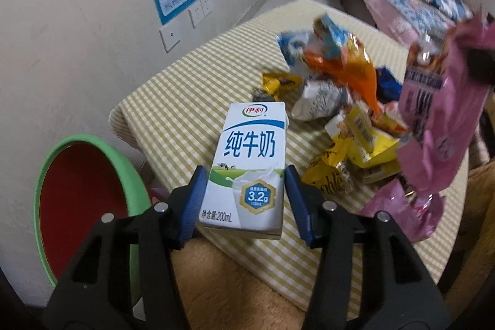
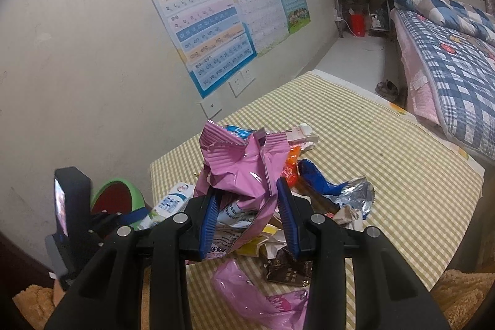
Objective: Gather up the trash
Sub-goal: 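Carry the milk carton and pink wrapper to the red bin and release both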
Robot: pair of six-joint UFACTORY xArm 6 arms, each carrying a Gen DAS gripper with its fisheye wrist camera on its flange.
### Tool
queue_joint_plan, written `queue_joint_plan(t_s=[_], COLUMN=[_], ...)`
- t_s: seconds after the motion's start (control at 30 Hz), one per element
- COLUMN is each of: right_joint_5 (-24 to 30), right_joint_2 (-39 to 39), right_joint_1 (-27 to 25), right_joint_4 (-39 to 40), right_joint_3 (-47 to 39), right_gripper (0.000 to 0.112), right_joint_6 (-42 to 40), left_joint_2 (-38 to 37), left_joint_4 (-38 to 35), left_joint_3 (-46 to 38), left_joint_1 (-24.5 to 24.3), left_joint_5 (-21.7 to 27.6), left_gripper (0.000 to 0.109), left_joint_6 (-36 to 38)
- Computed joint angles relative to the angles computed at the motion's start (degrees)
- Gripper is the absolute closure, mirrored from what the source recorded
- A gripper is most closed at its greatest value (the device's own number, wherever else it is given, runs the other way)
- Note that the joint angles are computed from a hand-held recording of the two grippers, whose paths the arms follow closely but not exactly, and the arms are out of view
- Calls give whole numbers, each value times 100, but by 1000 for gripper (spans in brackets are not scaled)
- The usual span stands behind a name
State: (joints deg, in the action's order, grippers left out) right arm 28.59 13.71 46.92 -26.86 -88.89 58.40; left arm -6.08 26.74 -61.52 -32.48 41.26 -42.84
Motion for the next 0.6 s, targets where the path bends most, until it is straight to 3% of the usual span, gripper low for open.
queue_joint_plan(t_s=[0.17, 0.23, 0.37, 0.43, 0.57, 0.6], right_joint_5=[52, 120, 339, 459, 695, 774], right_joint_2=[174, 304, 739, 1040, 1639, 1754], right_joint_1=[81, 146, 324, 417, 540, 566], right_joint_4=[157, 294, 680, 965, 1515, 1531], right_joint_3=[-249, -434, -1059, -1476, -2304, -2468], right_gripper=[76, 76, 76, 76, 76, 76], right_joint_6=[-213, -395, -941, -1285, -1761, -1812], left_joint_2=[-466, -723, -1210, -1460, -1805, -1871], left_joint_4=[144, 338, 571, 569, -149, -464], left_joint_3=[247, 389, 783, 1064, 1501, 1622], left_joint_1=[288, 394, 642, 797, 1171, 1256], left_joint_5=[-174, -140, -82, -122, -348, -489], left_gripper=[59, 72, 73, 80, 79, 72], left_joint_6=[-292, -438, -696, -766, -280, -50])
